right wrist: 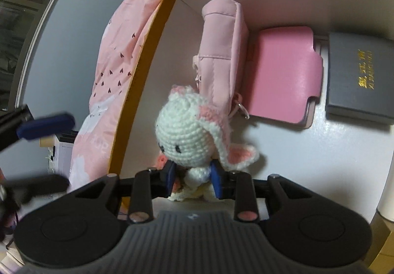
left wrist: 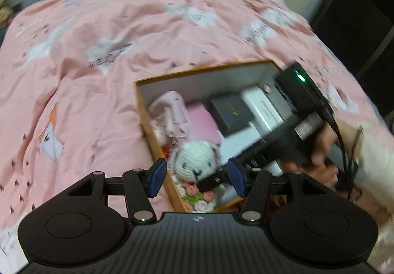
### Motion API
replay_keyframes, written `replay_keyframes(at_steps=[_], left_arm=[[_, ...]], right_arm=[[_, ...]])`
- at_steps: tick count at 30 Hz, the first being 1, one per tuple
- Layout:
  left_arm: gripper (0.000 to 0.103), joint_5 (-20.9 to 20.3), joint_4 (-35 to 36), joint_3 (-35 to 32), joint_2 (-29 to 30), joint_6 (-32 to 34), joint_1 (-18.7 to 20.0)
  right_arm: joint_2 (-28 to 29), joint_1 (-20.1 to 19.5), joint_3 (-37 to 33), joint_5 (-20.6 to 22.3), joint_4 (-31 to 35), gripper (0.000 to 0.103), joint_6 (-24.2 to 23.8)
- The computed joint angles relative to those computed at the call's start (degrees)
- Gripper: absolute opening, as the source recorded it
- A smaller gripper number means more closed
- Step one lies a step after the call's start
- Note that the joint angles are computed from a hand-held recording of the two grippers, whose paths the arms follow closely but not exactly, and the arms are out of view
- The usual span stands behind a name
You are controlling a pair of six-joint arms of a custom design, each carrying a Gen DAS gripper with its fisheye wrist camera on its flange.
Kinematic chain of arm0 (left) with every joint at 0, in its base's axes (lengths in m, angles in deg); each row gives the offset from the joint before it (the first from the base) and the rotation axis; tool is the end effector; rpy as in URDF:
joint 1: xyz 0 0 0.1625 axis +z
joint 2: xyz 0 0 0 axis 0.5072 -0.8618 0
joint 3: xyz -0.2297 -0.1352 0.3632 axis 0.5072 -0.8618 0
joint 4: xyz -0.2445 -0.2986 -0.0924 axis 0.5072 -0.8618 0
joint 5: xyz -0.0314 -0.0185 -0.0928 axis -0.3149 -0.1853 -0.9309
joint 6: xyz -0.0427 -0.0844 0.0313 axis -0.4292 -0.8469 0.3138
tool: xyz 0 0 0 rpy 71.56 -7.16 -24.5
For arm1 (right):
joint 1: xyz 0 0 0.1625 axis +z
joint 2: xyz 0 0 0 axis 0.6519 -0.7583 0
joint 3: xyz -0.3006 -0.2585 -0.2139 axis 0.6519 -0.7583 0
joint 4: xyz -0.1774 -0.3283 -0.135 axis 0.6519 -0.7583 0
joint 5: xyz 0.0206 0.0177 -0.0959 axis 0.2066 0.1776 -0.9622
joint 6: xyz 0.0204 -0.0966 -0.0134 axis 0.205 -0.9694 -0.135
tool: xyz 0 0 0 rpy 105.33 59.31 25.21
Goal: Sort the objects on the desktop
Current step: 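Lower white crocheted bunny into the tan box and open left tool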
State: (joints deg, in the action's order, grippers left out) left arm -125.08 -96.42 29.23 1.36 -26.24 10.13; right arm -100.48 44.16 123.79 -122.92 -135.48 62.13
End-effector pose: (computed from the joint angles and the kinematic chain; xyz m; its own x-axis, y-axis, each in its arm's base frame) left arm -0.3688 -0.5454 0.1598 -0.6713 0.6169 -0.4108 0.6782 0.7349 -0.0046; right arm 0.0810 -0.5243 0.2415 -0.9909 -0.1103 0.0777 -0.1176 0.9883 -0.0968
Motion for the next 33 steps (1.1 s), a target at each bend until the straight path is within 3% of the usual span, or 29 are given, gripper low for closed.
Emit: replay_keyframes(at_steps=[5, 13, 16, 19, 23, 30, 33], left_arm=[[0.064, -2.0, -1.1, -1.7, 2.4, -2.2, 1.6], [0.064, -0.6, -3.3, -2.1, 5.2, 0.6, 1.3], [0.064, -0.7, -4.7, -2.4, 6.1, 2.1, 1.1], [0.064, -0.7, -5.0, -3.5, 7.6, 3.0, 0.9], [0.065, -1.6, -4.8, -5.3, 9.5, 3.6, 1.0], [0.064, -1.6, -3.6, -7.3, 11.8, 2.5, 1.7], [0.064, -1.6, -2.9, -8.1, 12.6, 2.3, 2.0]], right_arm=[[0.9, 1.0, -0.7, -2.0, 0.4, 0.035, 0.4], [-4.4, 3.4, -0.4, -6.5, -1.3, 0.043, -6.7], [-5.9, 3.5, -0.6, -9.8, -5.1, 0.046, -7.2], [-4.9, 2.7, -1.8, -14.4, -8.7, 0.047, -4.3], [-2.8, 0.5, -3.4, -16.8, -10.5, 0.054, 1.3], [-0.9, -0.2, -3.1, -20.8, -14.8, 0.064, 1.1], [-0.4, -1.1, -4.2, -19.2, -12.9, 0.065, 2.5]])
